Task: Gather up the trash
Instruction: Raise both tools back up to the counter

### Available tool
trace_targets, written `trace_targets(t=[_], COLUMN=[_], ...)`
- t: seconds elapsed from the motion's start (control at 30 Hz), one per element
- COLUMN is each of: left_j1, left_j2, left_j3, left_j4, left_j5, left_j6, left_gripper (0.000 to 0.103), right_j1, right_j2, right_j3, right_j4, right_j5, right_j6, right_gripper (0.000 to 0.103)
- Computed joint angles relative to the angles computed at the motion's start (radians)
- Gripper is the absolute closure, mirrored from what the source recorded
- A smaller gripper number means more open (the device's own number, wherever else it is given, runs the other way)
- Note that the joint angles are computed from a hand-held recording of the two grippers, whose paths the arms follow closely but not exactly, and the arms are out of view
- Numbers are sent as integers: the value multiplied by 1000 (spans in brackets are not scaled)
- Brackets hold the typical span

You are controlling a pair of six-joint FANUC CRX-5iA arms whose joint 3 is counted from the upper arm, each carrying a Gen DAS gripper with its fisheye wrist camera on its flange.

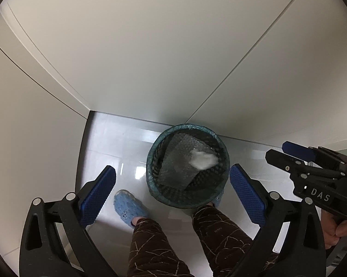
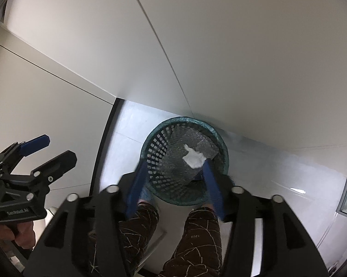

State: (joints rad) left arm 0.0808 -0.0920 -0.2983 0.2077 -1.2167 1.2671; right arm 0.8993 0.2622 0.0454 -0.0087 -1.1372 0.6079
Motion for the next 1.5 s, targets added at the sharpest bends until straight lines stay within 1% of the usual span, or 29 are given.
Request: trace_targets(t=[0.1,0.13,0.2,0.27,0.43,0.6,0.73,0.97,1.03,1.1,1.23,1.27,1.43,1.5], left_j1=[4,2,3,6,14,16,10,7,6,15,27,26,7,-1], left_j2=[-8,-12,-17,-18,-42,-75,-95,-118,-116,-117,-85,-77,-1,34], left_j3=[8,13,32,51,101,164,223,334,374,401,488,511,672,741], left_j4=[8,4,-1,-2,2,22,33,61,65,90,107,106,81,73], left_j5=[-9,-14,-34,-48,-83,-130,-167,-216,-233,-240,-258,-261,-295,-315], left_j6=[0,1,12,22,27,39,27,32,44,39,48,53,80,96], left_gripper=[6,6,6,6,6,6,6,6,6,6,6,6,6,6], right_j1=[7,12,22,33,52,97,133,184,192,192,180,173,140,122], right_j2=[-18,-24,-42,-58,-92,-131,-156,-175,-174,-166,-143,-141,-97,-63], right_j3=[-1,3,2,10,44,92,150,235,263,296,372,370,470,541], right_j4=[24,38,68,94,132,204,268,408,442,472,524,530,565,570], right_j5=[-15,-30,-38,-62,-134,-226,-303,-380,-399,-417,-453,-444,-472,-501], right_j6=[-16,-22,-38,-53,-71,-74,-98,-133,-136,-130,-119,-120,-94,-71], right_gripper=[37,30,24,14,8,8,8,8,8,8,8,8,8,8])
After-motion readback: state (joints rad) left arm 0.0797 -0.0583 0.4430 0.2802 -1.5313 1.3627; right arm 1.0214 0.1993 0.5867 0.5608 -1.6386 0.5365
